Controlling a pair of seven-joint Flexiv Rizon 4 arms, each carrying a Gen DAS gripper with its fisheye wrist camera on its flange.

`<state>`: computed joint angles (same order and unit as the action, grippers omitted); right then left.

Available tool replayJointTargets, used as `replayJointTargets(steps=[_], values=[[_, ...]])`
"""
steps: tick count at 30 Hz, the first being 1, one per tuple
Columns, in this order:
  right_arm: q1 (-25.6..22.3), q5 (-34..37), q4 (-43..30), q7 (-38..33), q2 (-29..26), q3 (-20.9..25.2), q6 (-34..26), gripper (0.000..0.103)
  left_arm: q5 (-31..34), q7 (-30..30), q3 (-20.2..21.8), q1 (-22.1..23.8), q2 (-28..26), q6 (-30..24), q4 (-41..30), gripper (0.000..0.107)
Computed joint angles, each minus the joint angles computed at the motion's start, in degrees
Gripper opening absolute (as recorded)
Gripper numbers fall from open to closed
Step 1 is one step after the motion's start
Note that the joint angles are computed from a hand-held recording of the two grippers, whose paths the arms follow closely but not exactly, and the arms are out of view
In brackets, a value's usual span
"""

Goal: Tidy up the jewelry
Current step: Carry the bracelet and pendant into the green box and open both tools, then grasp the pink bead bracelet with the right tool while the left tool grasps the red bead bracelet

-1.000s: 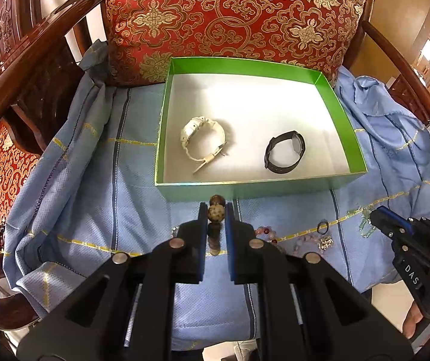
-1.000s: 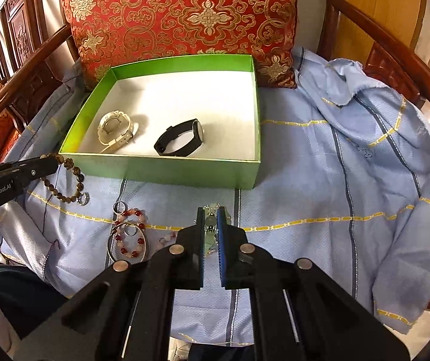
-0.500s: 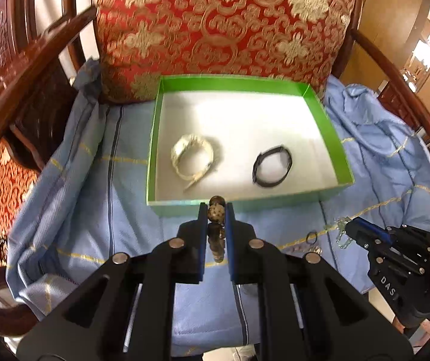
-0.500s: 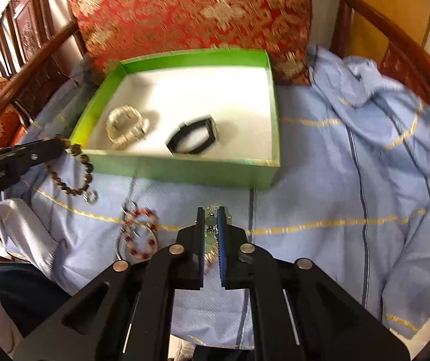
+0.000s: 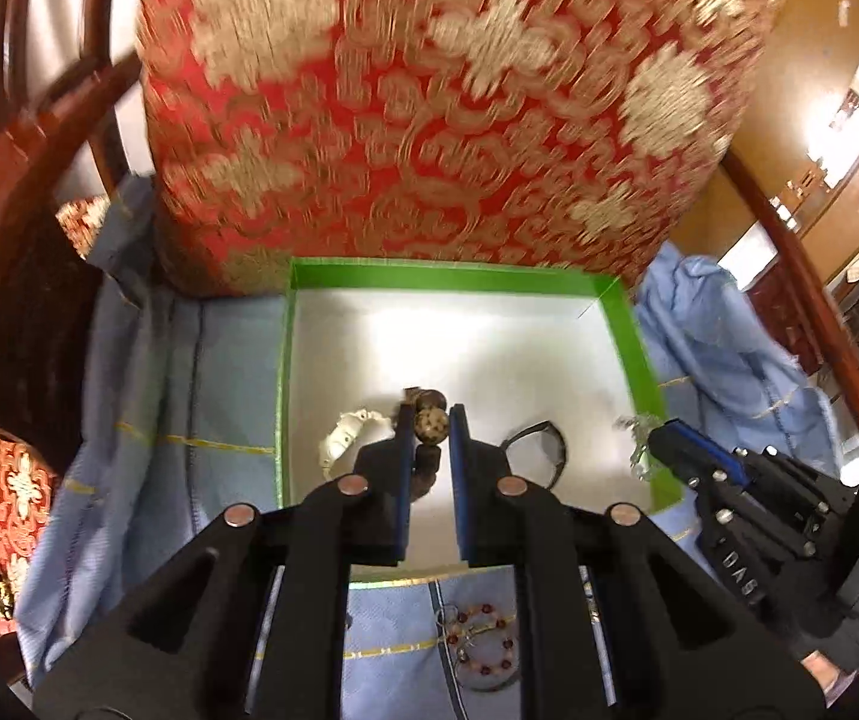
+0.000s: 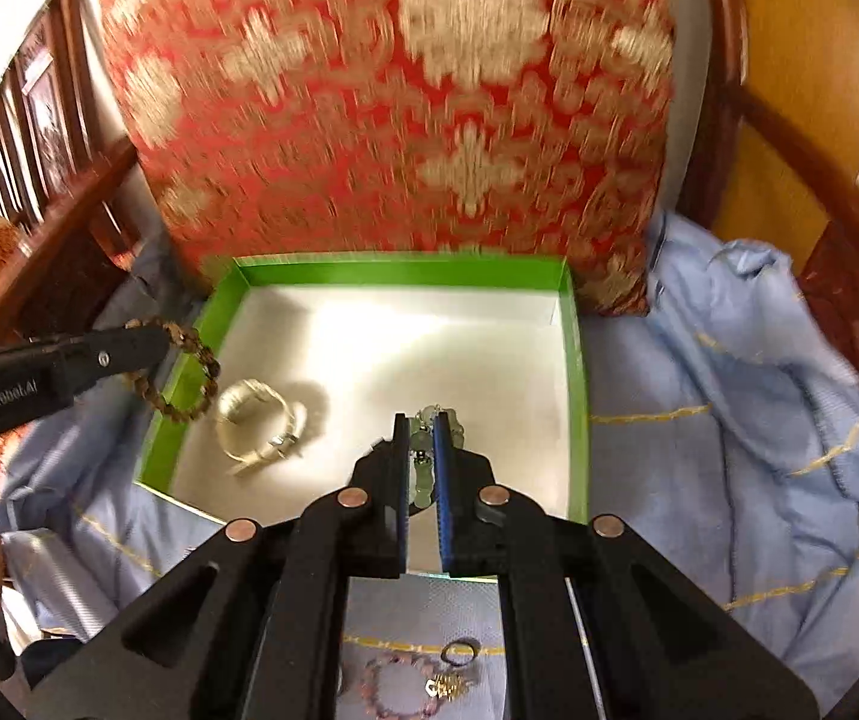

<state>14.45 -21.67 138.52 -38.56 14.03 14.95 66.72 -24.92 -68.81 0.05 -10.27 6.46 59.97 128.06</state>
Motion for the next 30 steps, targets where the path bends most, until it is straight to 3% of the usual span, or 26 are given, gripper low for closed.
replayJointTargets(steps=[3,9,10,11,13,19,22,24,30], values=[[0.0,0.1,0.2,0.9,-2.9,-0.4,0.5,0.008,1.6,-0.8,-0.9,0.2,-2.9,-0.4,-1.3,0.012],[-0.8,-1.5,0.9,3.2,-3.9,-0.9,-0.7,0.009,-0.5,2.2,-2.3,-1.3,-5.4,-0.1,-1.5,0.012],[-1.1,-2.2,1.2,3.7,-3.4,-0.9,-1.1,0.014,0.8,1.5,-2.5,-1.4,-5.6,0.4,-1.6,0.015],[-1.2,-2.1,1.4,3.8,-2.9,-0.9,-1.3,0.027,2.0,0.8,-2.5,-1.4,-5.7,0.2,-1.7,0.022],[-0.9,-0.7,2.0,2.8,-0.8,-0.9,-1.6,0.042,2.6,0.2,-2.5,-1.5,-5.4,-1.0,-1.9,0.024],[5.2,10.8,4.3,-8.1,8.9,-0.5,-6.2,0.042,-1.9,5.5,-0.7,-2.6,1.3,-8.8,1.6,0.028],[7.8,15.1,5.7,-10.5,12.1,1.2,-11.3,0.04,1.1,3.8,0.0,-2.4,5.1,-12.9,4.5,0.031],[10.7,20.1,6.7,-12.8,12.8,1.1,-14.7,0.031,2.6,3.2,0.1,-2.4,6.5,-13.3,6.3,0.031],[11.6,24.0,8.8,-11.8,10.4,1.9,-14.9,0.03,8.5,-0.9,-0.7,-1.5,6.7,-15.7,8.6,0.041]])
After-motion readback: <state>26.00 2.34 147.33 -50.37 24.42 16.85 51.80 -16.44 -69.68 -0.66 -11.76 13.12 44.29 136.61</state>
